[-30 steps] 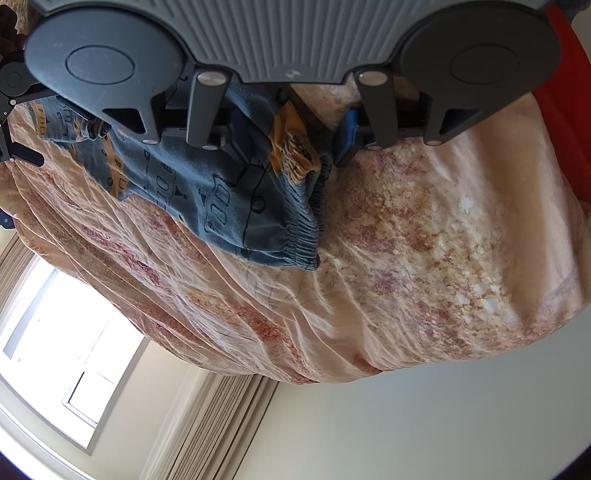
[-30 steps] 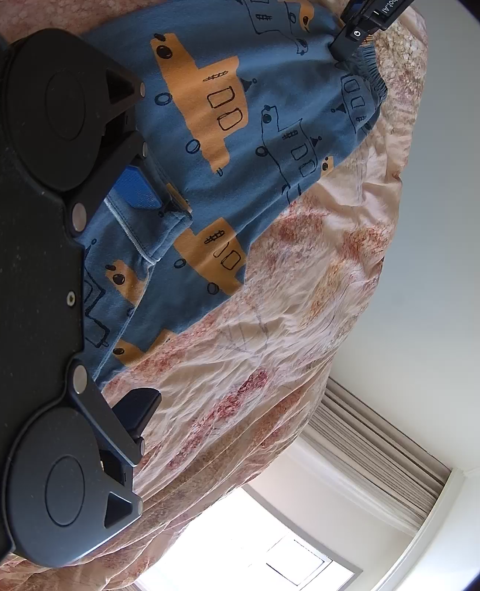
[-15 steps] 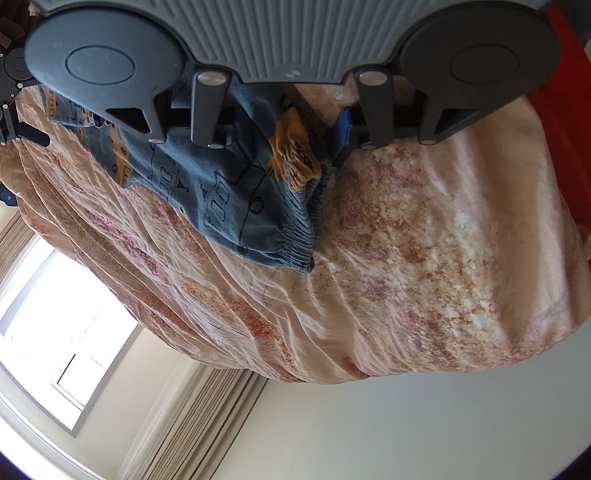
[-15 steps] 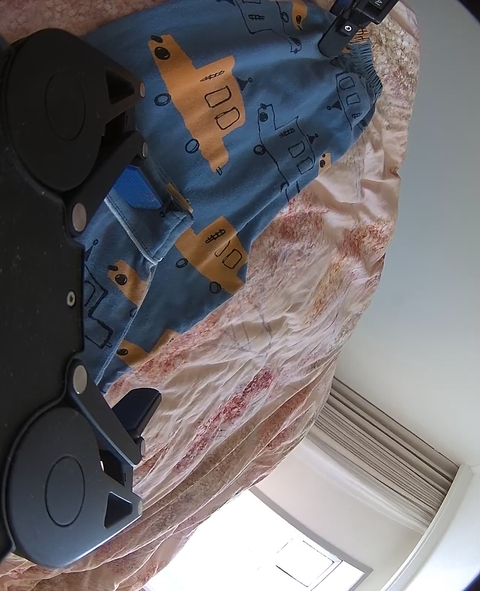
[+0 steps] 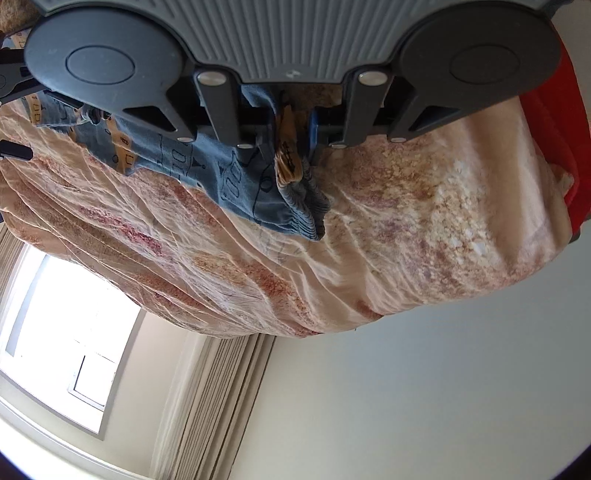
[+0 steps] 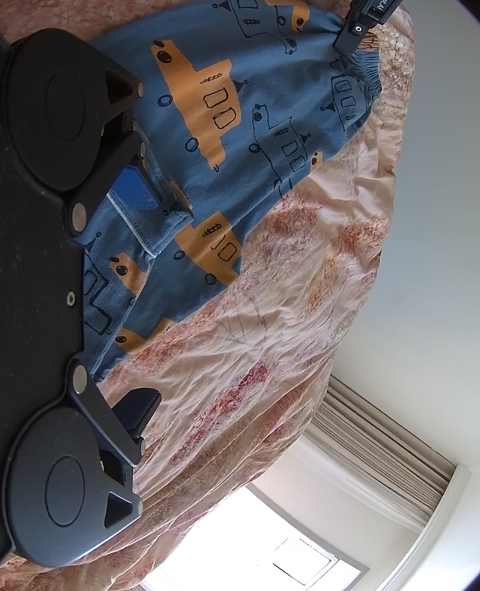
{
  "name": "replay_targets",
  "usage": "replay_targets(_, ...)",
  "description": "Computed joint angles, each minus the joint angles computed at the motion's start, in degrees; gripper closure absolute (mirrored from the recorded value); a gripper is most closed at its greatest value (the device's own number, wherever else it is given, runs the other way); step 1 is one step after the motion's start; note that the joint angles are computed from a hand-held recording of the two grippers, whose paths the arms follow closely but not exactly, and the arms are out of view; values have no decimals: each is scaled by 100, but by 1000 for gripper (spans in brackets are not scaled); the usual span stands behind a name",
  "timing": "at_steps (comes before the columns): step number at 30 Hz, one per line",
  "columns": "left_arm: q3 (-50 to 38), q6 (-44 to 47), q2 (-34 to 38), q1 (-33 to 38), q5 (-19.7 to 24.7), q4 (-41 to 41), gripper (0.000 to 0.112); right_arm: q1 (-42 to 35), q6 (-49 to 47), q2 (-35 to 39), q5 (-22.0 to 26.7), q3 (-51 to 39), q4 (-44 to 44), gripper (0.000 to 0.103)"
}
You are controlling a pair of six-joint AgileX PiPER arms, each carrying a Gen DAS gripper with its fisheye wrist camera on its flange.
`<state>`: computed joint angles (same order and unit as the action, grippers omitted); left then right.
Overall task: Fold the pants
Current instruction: 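Grasp the waistband with the left gripper and lift it, then carry the waistband over the legs with the left gripper and lower it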
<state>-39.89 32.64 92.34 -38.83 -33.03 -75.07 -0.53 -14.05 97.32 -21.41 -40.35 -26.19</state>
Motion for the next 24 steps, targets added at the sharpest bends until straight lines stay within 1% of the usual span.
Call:
replay_targets(3,-144,369,-94,-234,-262,-150,95,-64,120,-71,-70,28,5,1)
replay_targets(7,-324,445,-167,-525,-601,-38,96,-199,476,-175,-163,31,-80,1)
replay_targets(11,-666,614,-187,-735,-563,257,96,-352,718,-294,-260,49,67,1)
replay_targets(14,-1002,850,-101,-914,-428,468,96,-397,221,-331,-223,20,866,1)
replay_targets(16,-1261,969,12,-1032,-250,622,96,-486,141,-350,-131,-50,1213,1)
replay_targets(20,-1776,862,304,-1165,328,934,96,-812,525,-413,-118,-134,1308,1)
replay_targets(24,-2312,1044,783,-1367,664,941,96,-1254,975,-516,-338,-77,1258,1)
